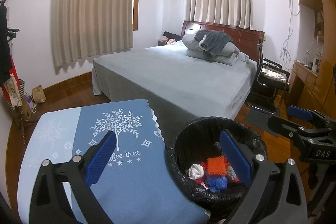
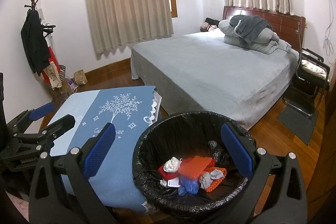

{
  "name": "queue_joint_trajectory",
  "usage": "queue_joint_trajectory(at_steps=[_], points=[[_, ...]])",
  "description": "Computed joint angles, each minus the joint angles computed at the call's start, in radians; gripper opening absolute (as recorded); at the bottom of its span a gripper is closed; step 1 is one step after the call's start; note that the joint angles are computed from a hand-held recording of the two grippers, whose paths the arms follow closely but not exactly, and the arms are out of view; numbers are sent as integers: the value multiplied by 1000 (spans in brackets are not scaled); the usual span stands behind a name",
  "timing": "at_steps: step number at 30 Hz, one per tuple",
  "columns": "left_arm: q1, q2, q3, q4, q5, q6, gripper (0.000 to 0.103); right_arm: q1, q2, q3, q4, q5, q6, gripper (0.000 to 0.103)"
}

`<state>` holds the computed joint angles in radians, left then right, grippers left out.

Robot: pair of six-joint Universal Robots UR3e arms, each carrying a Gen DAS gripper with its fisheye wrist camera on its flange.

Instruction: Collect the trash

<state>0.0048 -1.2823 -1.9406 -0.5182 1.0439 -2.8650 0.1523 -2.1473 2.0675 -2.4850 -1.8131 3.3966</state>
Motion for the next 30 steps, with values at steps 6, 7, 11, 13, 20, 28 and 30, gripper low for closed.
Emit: queue_joint_trajectory(at_steps=[6,7,11,13,20,28,30], points=[[-2,-1,-2,1,3,0,97,3,5,-1,-3,-3,5,98],[-4,-2,-2,3,5,-1,97,1,4,0,-3,-2,4,98],[-5,-3,1,2,5,-2,97,-2,1,0,-1,2,2,98],[-3,1,-14,9,3,2,97,0,3,-3,1,1,4,98],[-1,5,-33,21,3,4,97,2,6,-3,0,-2,6,98],[0,7,-30,13,2,6,97,22,16,-7,-2,-16,18,98],[-4,1,-23,15,5,3,97,26,19,-9,-1,-20,22,98]])
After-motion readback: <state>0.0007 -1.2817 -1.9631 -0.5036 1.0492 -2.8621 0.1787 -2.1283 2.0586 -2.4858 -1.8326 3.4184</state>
